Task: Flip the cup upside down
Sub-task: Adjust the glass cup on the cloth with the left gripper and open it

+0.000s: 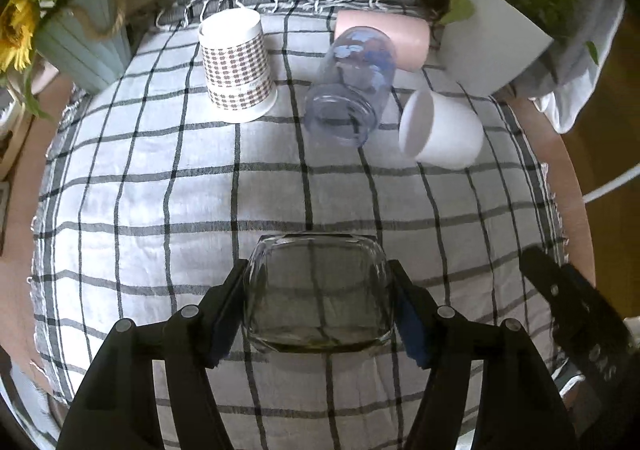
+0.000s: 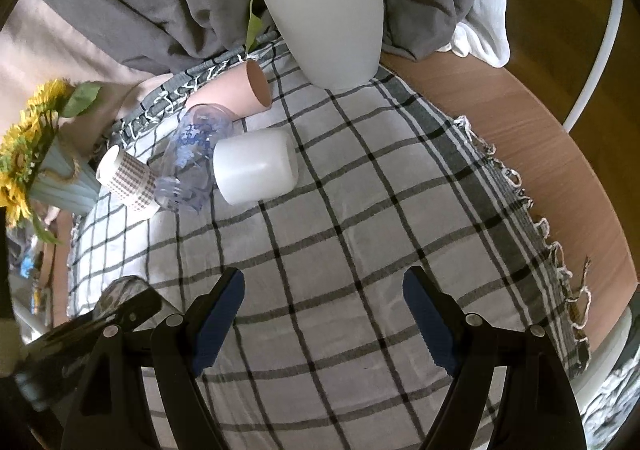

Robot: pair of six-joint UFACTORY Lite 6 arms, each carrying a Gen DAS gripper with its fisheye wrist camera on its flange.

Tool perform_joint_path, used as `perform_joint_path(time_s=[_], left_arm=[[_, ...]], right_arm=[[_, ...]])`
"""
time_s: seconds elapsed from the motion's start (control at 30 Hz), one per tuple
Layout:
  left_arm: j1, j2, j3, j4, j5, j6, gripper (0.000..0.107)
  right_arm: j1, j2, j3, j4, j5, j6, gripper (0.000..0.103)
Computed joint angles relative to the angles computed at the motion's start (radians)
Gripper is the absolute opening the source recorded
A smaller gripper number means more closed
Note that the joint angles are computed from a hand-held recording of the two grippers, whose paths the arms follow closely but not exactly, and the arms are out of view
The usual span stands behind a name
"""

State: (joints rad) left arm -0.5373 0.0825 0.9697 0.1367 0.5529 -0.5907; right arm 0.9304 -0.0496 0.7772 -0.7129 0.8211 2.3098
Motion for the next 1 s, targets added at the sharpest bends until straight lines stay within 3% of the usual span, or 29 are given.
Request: perform_joint_path(time_s=[0.67,0.77,0.83,1.0], left_arm=[[-0.089,-0.071,-0.100,0.090,-0.047,-0.120,0.066],[-0.069,-0.076,-0.106,0.000,-0.066,-0.032,0.069],[-0.063,-0.080,-0.108,-0.027,-0.072,-0.012,0.079],[-0.085,-0.131,-0.128,0.056,-0.078,-0.092,0.086]], right_arm=[[0.028,0.045,-0.002,0.066,-0.010,-0.043,0.081],[0.030,0.041,-0.003,0.066,-0.008,-0.045,0.081],[0.034,0.037,0.002,0.067,0.004,-0.048,0.081],[0.048,0.039,0.036,0.090,0.063,-0.071,0.083]])
